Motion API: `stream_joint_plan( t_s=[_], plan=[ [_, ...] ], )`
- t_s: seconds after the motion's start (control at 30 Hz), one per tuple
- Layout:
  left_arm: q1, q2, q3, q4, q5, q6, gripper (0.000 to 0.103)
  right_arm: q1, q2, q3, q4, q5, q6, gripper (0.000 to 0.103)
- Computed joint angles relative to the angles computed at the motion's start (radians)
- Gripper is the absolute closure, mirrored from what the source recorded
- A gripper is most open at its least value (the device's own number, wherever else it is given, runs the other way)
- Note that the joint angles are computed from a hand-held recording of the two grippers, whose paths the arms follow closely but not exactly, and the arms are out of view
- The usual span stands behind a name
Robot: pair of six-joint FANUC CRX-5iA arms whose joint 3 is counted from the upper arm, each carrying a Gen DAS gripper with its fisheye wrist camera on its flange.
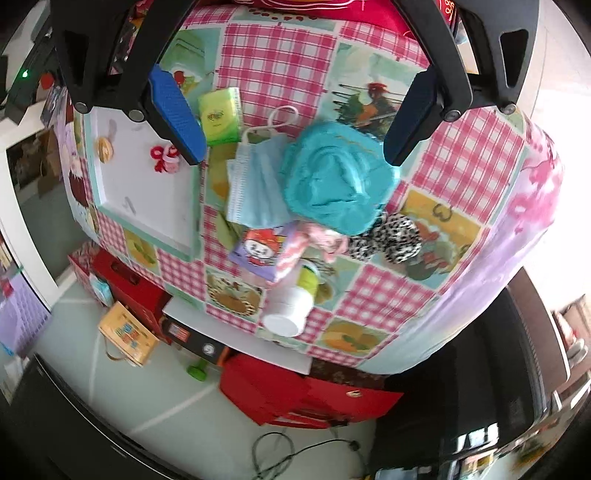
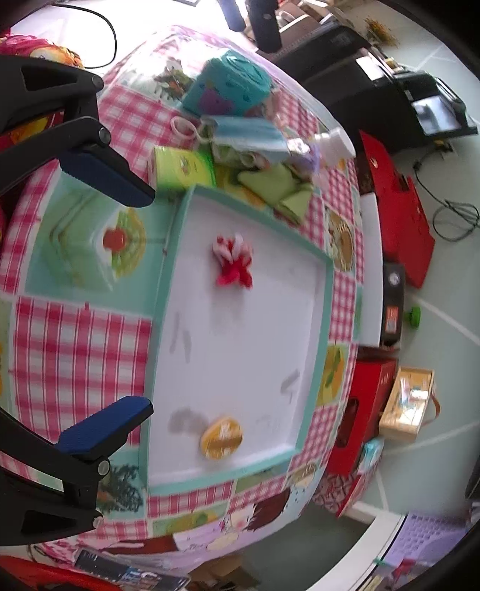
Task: Organize soft objects
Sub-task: 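Move the right gripper to the green tissue pack and grasp it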
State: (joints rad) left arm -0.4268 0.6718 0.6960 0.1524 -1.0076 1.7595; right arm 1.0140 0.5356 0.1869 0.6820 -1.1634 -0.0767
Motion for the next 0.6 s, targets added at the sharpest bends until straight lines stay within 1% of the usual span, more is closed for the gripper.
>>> stream_joint_plan(
  t_s=[0.23, 0.4, 0.6],
  plan=[
    [0.040, -0.020, -0.048, 0.027, 0.027, 0.012, 0.006, -0.008, 0.050, 0.079, -0.035, 0.031, 0.071, 0.000],
    [0.062, -0.020, -0.057, 0.032, 0.026, 0.028, 0.006, -0.008, 0.103, 0.163, -0.069, 0.020, 0.148, 0.000],
    [0.082, -0.016, -0.070, 0.042, 0.027, 0.040, 0.006, -0.011, 0.146, 0.232, -0.101, 0.022, 0.211, 0.000]
  ],
)
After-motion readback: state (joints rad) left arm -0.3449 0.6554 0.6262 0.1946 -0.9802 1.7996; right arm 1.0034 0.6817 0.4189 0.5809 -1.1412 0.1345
